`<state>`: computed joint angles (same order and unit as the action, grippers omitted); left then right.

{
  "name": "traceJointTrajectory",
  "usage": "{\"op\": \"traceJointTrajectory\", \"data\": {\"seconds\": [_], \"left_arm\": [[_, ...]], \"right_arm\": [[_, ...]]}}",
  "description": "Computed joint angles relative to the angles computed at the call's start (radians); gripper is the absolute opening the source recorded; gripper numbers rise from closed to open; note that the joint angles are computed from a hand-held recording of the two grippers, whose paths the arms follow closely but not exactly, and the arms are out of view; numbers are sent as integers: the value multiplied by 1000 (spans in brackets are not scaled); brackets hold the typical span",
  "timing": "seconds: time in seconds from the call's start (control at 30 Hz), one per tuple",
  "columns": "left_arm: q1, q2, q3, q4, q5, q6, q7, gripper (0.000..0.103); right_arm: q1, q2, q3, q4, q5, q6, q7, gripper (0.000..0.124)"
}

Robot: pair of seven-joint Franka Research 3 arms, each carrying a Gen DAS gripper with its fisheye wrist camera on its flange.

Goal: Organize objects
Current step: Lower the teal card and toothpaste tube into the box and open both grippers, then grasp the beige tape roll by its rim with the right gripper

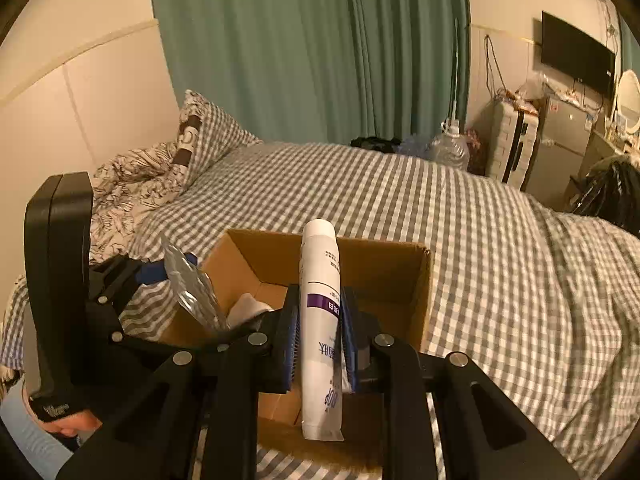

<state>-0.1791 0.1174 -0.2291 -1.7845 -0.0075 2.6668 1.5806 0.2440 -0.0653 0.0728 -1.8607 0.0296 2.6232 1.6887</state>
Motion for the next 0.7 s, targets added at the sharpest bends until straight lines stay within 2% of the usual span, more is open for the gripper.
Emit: {"op": "traceJointTrajectory", "data": {"seconds": [0.13, 0.2, 0.23, 0.43, 0.7], "left_arm": [[1, 10, 1, -7, 7, 9, -13, 102], [-1, 5, 6, -9, 26, 2, -37, 102], [-1, -2, 7, -14, 34, 1, -46, 102], [5, -91, 16, -58, 26, 2, -65, 103], [-15, -302, 60, -161, -18, -4, -33, 103]], "right_arm": [[-4, 24, -7, -5, 10, 23, 10, 23], [-7, 16, -9, -24, -5, 40, 30, 46], [-9, 10, -9, -33, -10, 48, 44, 48], [-25, -66, 8, -76, -64, 53, 114, 49], [-57, -242, 72, -132, -160, 3, 183, 58]]}}
